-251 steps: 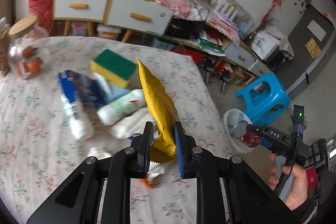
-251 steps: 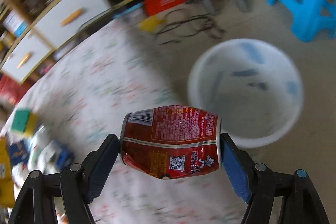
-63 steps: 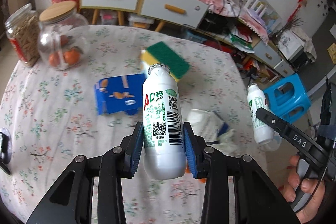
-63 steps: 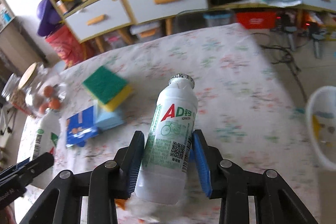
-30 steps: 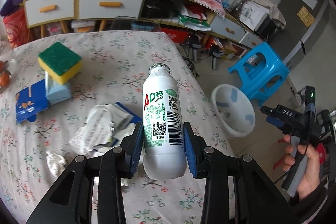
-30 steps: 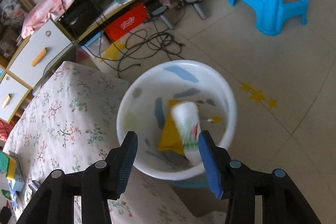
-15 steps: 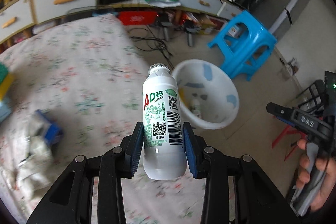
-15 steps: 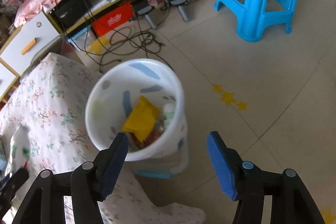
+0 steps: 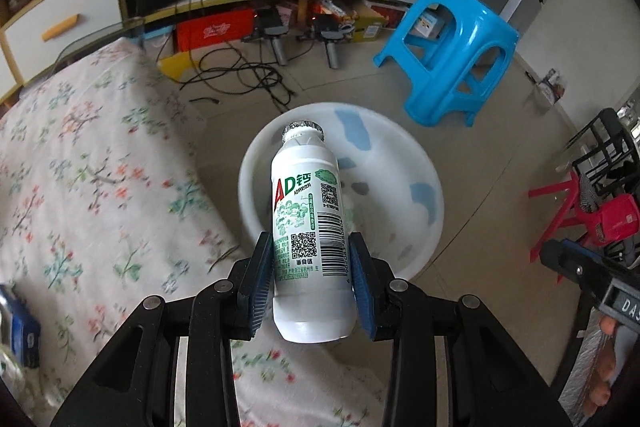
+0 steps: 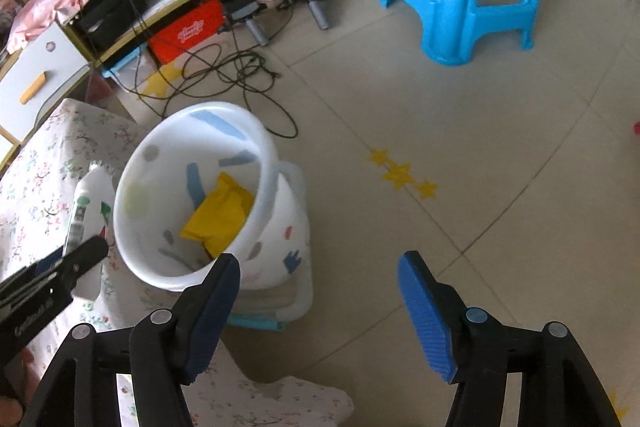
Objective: Collect trash
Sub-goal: 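Carry the white AD bottle over the wastebasket and open the left tool, then move both tools back over the table toward the crumpled paper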
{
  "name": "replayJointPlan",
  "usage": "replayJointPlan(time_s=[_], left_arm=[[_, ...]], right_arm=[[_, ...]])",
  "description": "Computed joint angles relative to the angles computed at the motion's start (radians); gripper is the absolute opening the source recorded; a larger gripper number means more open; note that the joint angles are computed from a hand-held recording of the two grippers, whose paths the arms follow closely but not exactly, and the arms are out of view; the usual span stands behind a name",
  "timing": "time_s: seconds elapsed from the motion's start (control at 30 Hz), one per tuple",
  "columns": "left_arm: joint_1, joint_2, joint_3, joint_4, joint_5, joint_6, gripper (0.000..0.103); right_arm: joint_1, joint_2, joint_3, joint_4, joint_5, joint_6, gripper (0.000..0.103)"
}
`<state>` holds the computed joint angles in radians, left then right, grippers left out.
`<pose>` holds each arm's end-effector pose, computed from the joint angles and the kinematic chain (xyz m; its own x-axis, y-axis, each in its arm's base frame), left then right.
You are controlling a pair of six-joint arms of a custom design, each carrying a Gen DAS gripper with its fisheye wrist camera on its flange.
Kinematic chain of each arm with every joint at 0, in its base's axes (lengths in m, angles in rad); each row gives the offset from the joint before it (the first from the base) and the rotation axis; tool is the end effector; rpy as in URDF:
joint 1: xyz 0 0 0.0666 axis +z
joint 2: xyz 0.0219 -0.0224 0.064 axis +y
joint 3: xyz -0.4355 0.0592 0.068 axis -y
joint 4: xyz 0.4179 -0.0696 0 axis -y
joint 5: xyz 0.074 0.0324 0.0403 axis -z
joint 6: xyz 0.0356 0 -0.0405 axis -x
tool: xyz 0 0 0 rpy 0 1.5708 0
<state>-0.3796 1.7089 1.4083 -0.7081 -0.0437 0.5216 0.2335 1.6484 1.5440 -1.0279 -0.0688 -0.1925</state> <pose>0.5638 -0.2237 0.3360 -0.8551 -0.1948 -0.4805 -0.0894 0.9682 -0.2335 0.5690 0.1374 0.4167 -0.9141 -0.0212 -0.4048 -0.0859 0.9861 0.1423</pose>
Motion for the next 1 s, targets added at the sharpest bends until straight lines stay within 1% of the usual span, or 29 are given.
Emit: replayJointPlan(time_s=[0.1, 0.17, 0.2, 0.23, 0.27, 0.33, 0.43, 0.5, 0.6, 0.73, 1.0], left_arm=[[0.003, 0.019, 0.024, -0.007, 0.015, -0.012, 0.041], [0.0, 0.023, 0.036, -0.031, -0.011, -0.017, 0.062], [-0.004, 0.016, 0.032, -0.036, -0.048, -0.015, 0.079], [-0.007, 0.009, 0.027, -0.033, -0.072, -0.011, 0.083], [-0.008, 0.0, 0.019, -0.028, -0.095, -0.007, 0.084], [-0.004, -0.022, 0.003, -0.038, -0.105, -0.002, 0.089], [0.002, -0.065, -0.029, -0.049, -0.131, -0.006, 0.092], [0.006, -0.092, -0.05, -0.055, -0.133, -0.012, 0.093], [0.012, -0.143, -0.09, -0.055, -0.131, -0.016, 0.099], [0.02, -0.217, -0.149, -0.055, -0.148, -0.016, 0.1], [0.039, -0.37, -0.267, -0.077, -0.196, -0.017, 0.103]], right_arm=[[-0.006, -0.002, -0.001, 0.0, -0.001, -0.004, 0.07], [-0.006, -0.005, -0.002, -0.001, -0.001, -0.005, 0.072], [-0.006, -0.006, -0.002, 0.0, -0.002, -0.003, 0.072], [-0.005, -0.008, -0.003, 0.003, -0.003, -0.002, 0.074], [-0.004, -0.01, -0.004, 0.004, -0.004, -0.002, 0.074], [-0.001, -0.013, -0.004, 0.005, -0.006, 0.003, 0.075], [0.012, -0.017, -0.001, 0.0, 0.003, 0.004, 0.076], [0.023, -0.02, 0.0, -0.001, 0.005, 0.006, 0.076], [0.044, -0.029, -0.001, 0.003, 0.005, 0.008, 0.077], [0.07, -0.04, -0.001, 0.005, -0.004, -0.005, 0.08], [0.137, -0.063, -0.015, -0.003, -0.017, -0.015, 0.08]])
